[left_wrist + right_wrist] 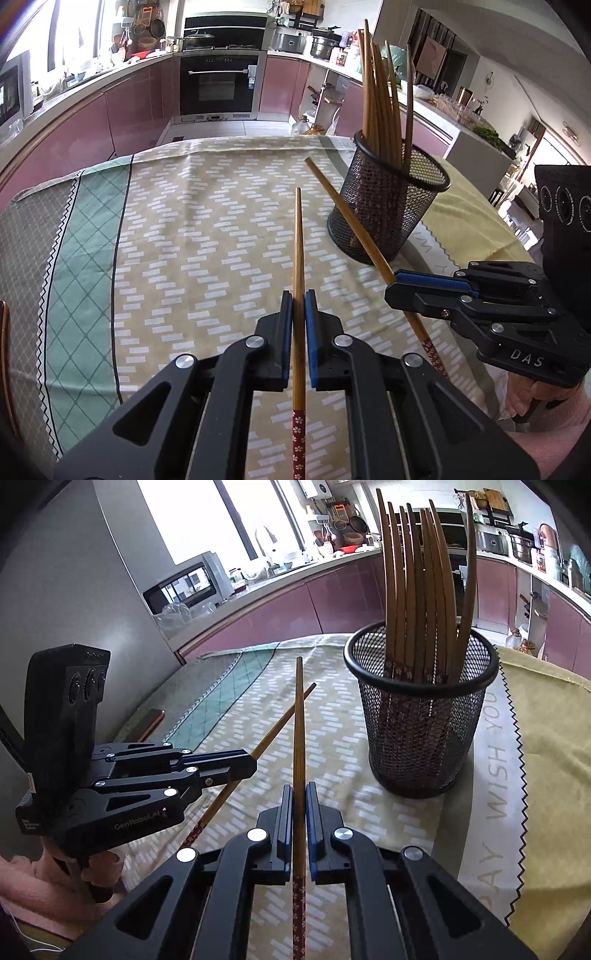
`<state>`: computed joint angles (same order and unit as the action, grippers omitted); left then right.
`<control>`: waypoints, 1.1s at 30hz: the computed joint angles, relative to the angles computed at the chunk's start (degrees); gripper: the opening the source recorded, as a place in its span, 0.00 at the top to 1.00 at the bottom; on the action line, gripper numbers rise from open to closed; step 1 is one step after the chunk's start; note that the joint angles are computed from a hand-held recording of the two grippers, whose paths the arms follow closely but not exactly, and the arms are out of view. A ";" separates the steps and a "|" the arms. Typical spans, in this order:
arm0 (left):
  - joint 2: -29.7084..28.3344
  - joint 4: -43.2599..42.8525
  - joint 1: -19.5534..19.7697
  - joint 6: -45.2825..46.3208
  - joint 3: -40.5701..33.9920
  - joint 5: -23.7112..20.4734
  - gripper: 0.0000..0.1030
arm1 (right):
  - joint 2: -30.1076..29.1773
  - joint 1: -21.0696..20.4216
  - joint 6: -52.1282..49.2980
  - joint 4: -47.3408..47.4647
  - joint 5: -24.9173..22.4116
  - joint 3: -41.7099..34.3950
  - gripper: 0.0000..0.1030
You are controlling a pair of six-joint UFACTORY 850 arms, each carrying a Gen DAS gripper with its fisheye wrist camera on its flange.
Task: Organize utensils
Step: 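Lift the held chopstick upright with the right gripper over the mesh holder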
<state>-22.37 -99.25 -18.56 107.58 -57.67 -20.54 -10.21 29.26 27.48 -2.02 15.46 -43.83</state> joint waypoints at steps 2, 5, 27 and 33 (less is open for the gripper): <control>0.44 0.81 0.29 -0.97 0.20 -1.16 0.93 | 0.73 -0.11 1.58 -1.31 0.90 0.56 0.94; 1.03 0.75 0.66 -1.08 0.42 -2.56 0.93 | 1.68 -0.05 1.32 -1.03 1.68 1.09 0.94; 4.90 -1.08 1.47 0.80 2.12 -8.32 0.93 | 7.92 -1.21 -2.34 2.85 5.10 5.25 0.94; 5.25 -1.72 1.25 1.42 2.20 -8.60 0.93 | 9.23 -1.46 -3.71 4.43 5.77 6.35 0.94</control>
<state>-17.12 -100.97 -17.31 109.00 -55.46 -29.14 -0.98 27.79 23.77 2.42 21.23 -37.48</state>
